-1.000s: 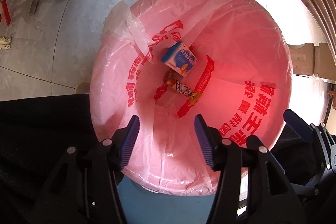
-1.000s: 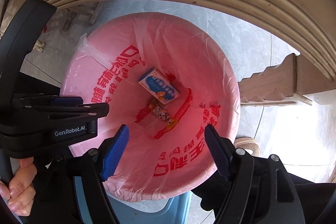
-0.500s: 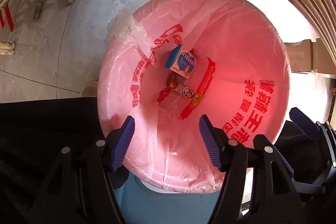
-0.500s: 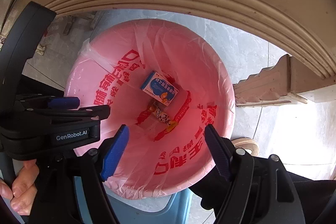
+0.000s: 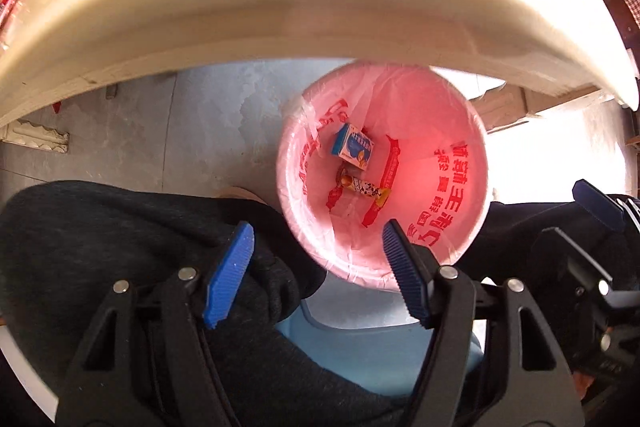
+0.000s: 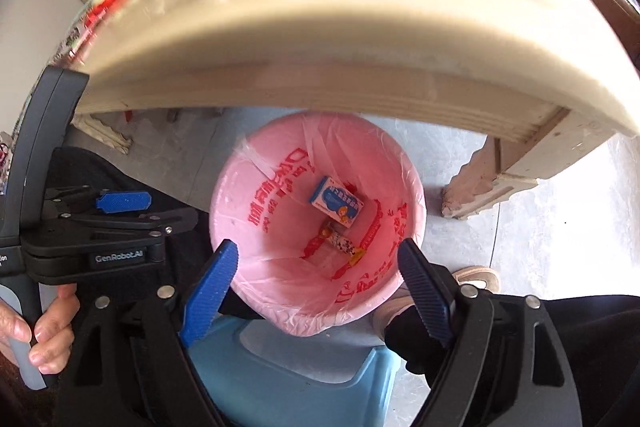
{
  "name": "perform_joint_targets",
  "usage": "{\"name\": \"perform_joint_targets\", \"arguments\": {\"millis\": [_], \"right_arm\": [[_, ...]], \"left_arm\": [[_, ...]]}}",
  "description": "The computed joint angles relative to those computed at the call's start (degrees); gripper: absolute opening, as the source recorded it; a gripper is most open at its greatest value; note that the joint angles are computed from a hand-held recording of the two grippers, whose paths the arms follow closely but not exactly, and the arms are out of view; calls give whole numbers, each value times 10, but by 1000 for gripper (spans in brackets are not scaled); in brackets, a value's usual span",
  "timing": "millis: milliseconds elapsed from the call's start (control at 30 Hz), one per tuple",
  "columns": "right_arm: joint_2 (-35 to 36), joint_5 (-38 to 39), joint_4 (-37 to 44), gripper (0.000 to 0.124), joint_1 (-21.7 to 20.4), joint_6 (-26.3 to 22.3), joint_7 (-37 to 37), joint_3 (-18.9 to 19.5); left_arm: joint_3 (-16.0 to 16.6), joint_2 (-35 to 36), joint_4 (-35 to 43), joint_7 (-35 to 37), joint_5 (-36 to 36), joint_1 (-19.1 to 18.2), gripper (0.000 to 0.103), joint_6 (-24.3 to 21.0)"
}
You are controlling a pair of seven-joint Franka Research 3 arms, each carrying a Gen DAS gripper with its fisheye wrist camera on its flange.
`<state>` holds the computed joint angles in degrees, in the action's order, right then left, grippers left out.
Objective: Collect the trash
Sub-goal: 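Raise both tools from the bin back over the table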
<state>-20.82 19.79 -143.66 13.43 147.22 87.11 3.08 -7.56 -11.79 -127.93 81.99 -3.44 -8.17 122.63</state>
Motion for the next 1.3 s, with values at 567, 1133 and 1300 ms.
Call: {"name": "perform_joint_targets", "arguments": {"millis": [567,1133,1300], "right_arm": [[-86,-4,130,96,-19,67,-40,-30],[-18,-44,219,96,-53,95,-36,-16],[5,-26,232,96,-47,88,-48,-27]], "left_arm": [[-5,69,392,129,74,12,88,-140],[-25,293,679,156,173,-23,88,-251],[-22,351,743,164,175,-37,88,-285]]}}
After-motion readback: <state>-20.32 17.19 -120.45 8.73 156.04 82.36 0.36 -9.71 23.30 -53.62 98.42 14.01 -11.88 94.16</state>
